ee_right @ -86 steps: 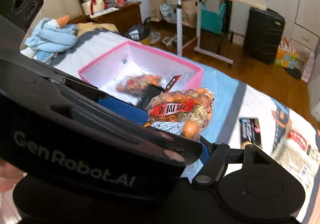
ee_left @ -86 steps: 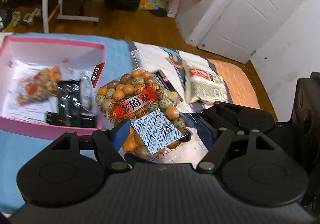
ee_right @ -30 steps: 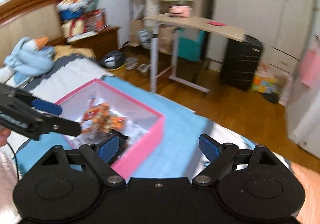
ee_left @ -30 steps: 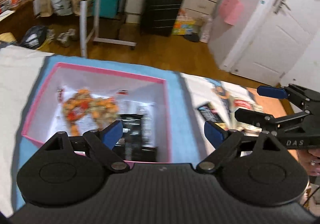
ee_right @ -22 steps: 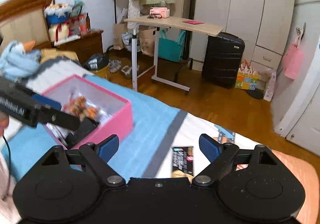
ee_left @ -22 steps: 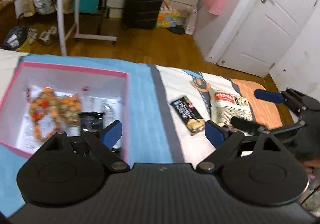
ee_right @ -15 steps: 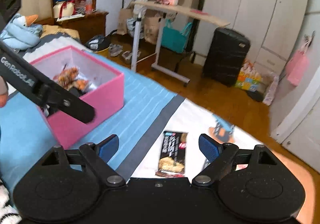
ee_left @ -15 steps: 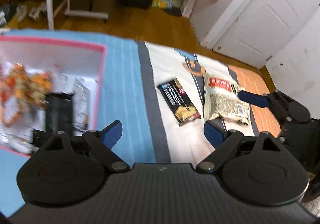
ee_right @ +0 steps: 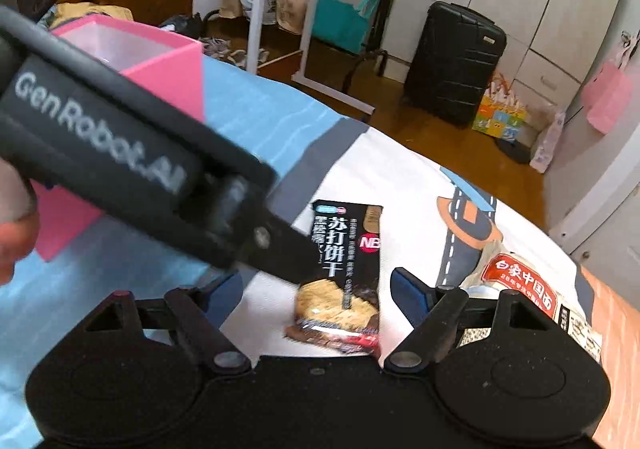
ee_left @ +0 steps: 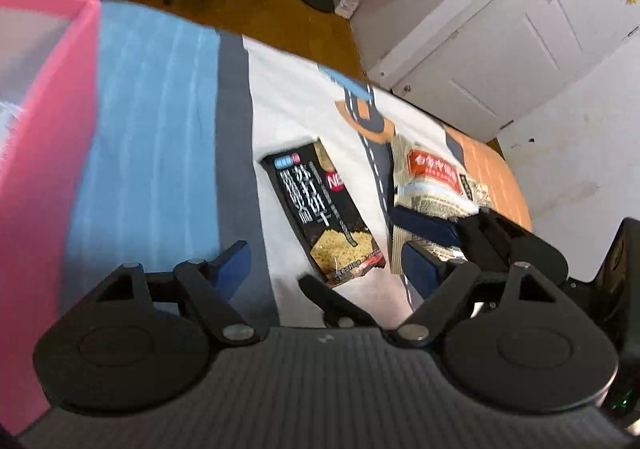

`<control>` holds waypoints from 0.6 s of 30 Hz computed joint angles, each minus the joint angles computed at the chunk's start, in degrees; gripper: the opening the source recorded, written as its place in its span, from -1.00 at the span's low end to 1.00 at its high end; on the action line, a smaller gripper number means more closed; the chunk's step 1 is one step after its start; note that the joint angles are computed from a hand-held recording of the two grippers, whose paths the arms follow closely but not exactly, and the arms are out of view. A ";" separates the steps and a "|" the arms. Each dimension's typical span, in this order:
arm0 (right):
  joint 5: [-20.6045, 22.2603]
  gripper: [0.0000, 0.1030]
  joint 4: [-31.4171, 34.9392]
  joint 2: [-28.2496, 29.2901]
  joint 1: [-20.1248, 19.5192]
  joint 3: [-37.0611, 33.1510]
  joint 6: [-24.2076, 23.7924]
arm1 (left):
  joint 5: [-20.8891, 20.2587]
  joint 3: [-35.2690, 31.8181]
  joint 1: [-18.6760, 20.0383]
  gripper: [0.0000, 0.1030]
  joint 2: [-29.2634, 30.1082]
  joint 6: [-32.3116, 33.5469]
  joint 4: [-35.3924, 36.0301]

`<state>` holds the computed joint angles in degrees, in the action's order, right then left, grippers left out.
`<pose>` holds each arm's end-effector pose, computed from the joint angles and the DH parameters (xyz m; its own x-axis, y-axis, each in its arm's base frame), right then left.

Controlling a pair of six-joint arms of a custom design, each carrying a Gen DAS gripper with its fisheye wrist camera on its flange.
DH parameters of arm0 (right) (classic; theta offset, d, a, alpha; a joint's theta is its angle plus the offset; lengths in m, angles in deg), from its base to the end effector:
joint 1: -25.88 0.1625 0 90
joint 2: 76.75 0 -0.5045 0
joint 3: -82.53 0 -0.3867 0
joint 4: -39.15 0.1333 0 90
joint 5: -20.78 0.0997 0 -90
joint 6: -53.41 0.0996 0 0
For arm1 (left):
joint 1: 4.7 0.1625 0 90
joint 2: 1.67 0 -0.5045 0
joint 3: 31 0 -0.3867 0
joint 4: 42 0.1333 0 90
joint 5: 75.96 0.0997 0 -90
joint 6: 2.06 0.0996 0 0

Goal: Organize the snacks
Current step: 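Move the left tool to the black NB cracker pack on the bed, then close the left tool on the cracker pack and lift it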

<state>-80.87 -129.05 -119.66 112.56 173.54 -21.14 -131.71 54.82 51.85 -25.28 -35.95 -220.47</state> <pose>0.0688 -0.7682 0.1838 -0.3072 -0.7904 0.5299 -0.9234 0.3822 0.0348 -0.2656 -0.7455 -0.0073 -0.9621 -0.2115 -0.1723 -0.0508 0.7593 -0.6487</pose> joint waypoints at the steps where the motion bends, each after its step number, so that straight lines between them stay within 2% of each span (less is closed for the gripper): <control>1: -0.21 0.61 0.45 0.41 -0.11 -0.58 0.51 | -0.56 -0.57 0.40 0.54 0.43 -0.03 0.26; 3: -1.40 0.61 0.81 1.43 -0.25 -1.74 1.22 | -1.60 -1.05 1.26 0.49 1.35 0.35 -1.31; 6: -3.30 0.59 1.19 2.64 -0.61 -3.07 3.59 | -1.71 -2.51 2.38 0.29 3.18 -0.44 -2.97; 9: -1.36 0.57 2.08 2.44 -1.43 -3.58 6.21 | -0.16 -4.78 2.40 0.20 5.21 1.94 -4.28; 10: -1.17 0.51 2.13 2.49 -1.50 -3.93 7.12 | -0.02 -5.48 2.35 0.09 5.66 2.89 -4.48; 11: -0.70 0.37 2.78 2.46 -1.62 -4.35 8.11 | -0.71 -5.66 2.46 -0.01 5.69 3.07 -4.64; 14: -0.45 0.07 2.37 2.08 -1.69 -3.94 8.15 | -5.15 -6.42 3.34 -0.18 6.12 2.20 -4.69; 18: -1.04 0.04 2.49 1.87 -1.70 -3.75 8.65 | -3.30 -7.60 2.66 -0.19 7.13 3.03 -4.03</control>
<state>-81.91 -126.57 -117.79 110.86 169.79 -12.49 -135.01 47.21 54.52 -18.15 -32.93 -224.51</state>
